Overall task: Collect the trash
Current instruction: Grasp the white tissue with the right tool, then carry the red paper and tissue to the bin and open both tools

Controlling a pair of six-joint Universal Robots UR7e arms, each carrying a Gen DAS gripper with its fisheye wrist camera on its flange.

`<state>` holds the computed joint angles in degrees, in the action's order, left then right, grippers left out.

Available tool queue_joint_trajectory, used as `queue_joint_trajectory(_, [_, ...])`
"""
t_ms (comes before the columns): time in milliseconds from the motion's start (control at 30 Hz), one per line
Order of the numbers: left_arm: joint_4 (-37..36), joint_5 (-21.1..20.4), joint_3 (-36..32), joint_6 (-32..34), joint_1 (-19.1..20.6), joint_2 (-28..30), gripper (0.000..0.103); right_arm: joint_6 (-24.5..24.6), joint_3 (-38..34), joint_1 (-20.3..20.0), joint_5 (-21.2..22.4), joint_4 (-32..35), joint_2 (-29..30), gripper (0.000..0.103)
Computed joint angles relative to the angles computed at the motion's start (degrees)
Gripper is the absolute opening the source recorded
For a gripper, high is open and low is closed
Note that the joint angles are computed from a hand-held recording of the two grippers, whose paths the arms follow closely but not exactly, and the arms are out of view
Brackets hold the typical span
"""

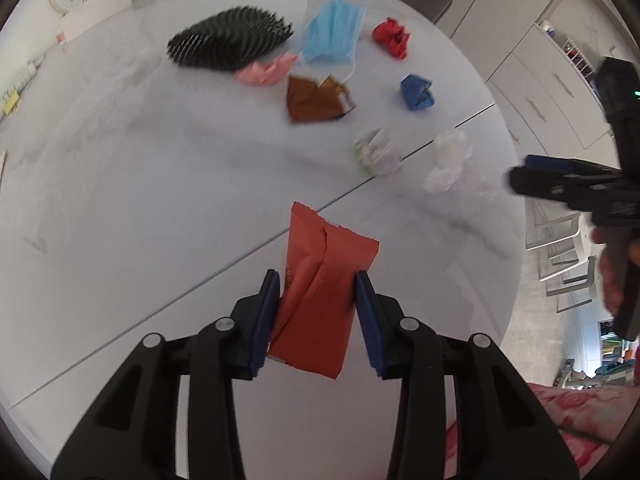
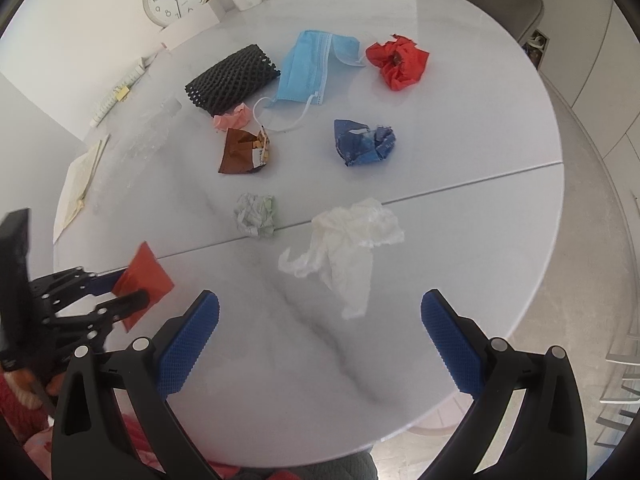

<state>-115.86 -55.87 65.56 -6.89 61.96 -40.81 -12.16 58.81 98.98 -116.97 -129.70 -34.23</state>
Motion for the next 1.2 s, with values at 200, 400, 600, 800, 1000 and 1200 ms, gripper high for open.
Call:
queue_joint_trajectory(200, [2.03, 1.16, -6.08, 0.99, -1.73, 4.11, 0.038, -1.74, -7.15, -0.14, -2.4, 3.2, 5.66, 0.081])
queue_joint_trajectory(400, [4.54, 2.33, -8.59, -0.54, -2.11, 5.7, 0.038, -1.6, -11.46, -0.45, -4.19, 7.56, 8.77, 0.021])
queue_joint_trajectory(600, [4.68, 2.11, -8.71, -0.38, -2.48, 5.95, 0.038, -1.76, -7.52, -1.02, -1.99, 5.64, 6.04, 0.014])
queue_joint_trajectory(800, [4.88, 0.24, -9.84, 2.14, -3.89, 6.98, 0.038, -0.07, 1.84, -1.96, 0.3, -0.08, -1.6, 0.014])
queue_joint_trajectory(1000, [6.29, -5.3, -13.71, 7.82, -6.39, 10.84, 0.038, 3.02, 14.49, -3.85, -0.44, -6.86, -12.05, 0.014])
queue_joint_trajectory(1200, [10.15, -13.21, -19.32, 12.49, -8.82, 17.12, 0.038, 6.68, 24.55, -6.27, -2.95, -12.35, -19.79, 0.014])
